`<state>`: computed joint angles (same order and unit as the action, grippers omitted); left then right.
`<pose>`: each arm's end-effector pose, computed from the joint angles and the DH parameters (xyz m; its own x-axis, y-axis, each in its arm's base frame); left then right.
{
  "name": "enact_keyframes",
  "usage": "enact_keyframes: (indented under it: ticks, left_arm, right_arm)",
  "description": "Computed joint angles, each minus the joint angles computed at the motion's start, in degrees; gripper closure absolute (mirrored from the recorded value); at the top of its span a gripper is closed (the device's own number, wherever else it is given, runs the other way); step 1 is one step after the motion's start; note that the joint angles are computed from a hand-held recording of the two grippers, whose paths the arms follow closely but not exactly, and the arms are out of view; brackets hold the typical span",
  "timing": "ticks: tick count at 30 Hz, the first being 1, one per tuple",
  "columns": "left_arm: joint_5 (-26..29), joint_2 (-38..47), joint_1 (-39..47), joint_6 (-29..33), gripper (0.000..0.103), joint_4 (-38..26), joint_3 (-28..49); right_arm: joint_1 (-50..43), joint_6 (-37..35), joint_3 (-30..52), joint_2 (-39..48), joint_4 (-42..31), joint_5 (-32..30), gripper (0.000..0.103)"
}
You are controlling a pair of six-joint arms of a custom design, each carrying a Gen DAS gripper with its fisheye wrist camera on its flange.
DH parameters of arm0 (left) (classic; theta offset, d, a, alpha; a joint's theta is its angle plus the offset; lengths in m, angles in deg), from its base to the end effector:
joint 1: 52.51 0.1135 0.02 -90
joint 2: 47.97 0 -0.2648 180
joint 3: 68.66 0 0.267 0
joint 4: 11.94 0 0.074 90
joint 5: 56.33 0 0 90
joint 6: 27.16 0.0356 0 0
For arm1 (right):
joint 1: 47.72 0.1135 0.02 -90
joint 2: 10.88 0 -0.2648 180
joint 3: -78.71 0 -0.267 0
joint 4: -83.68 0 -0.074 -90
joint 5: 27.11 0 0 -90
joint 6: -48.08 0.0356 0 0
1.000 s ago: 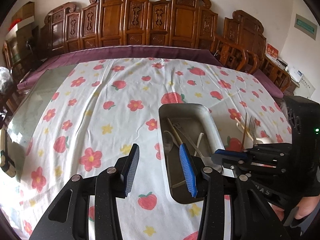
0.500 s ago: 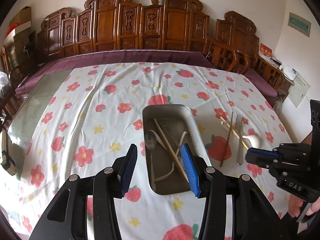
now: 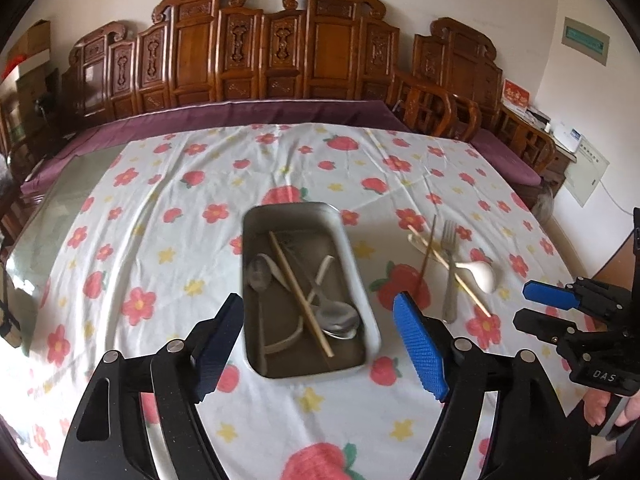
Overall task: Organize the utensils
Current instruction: 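Grasp the steel fork by its handle with the right gripper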
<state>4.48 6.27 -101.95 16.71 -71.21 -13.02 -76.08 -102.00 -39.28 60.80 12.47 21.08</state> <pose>0.1355 -0.1316 0.2459 -0.7382 -0.1054 -0.6663 -0.0542 0.9938 -0.0972 0.2013 -0.0817 0.2208 -0.6597 -0.3781 -0.6496 -0.6228 0.7587 0.1909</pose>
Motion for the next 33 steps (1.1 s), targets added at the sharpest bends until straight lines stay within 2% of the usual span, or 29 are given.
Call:
enact_keyframes:
  ticks: [5,10,20,23,33]
  left_arm:
    - [0.5,4.3,-2.3,-1.0,0.028,3.0,0.5]
    - [1.4,8.1,-3.6,-1.2,0.028,6.0,1.0]
    - [2.8,12.3,-4.5,-1.6,0.028,9.0,1.1]
    - [3.1,13.2,-4.5,-1.3,0.028,9.6,1.4]
    - [3.6,15.0,-4.7,-0.8,0.028,11.0,1.7]
  right_arm:
    - [-3.1,-1.8,0.9,4.8,1.9,1.5,0.057]
    - [-3.6,-0.3,1.7,9.5,5.1,2.9,0.057]
    - [4.0,12.1,3.6,21.0,17.3,6.7,0.058]
    - [6.7,15.7,4.7,24.6,20.4,8.1,0.061]
    - [12.2,21.8,5.4,30.8,28.5,14.1,0.067]
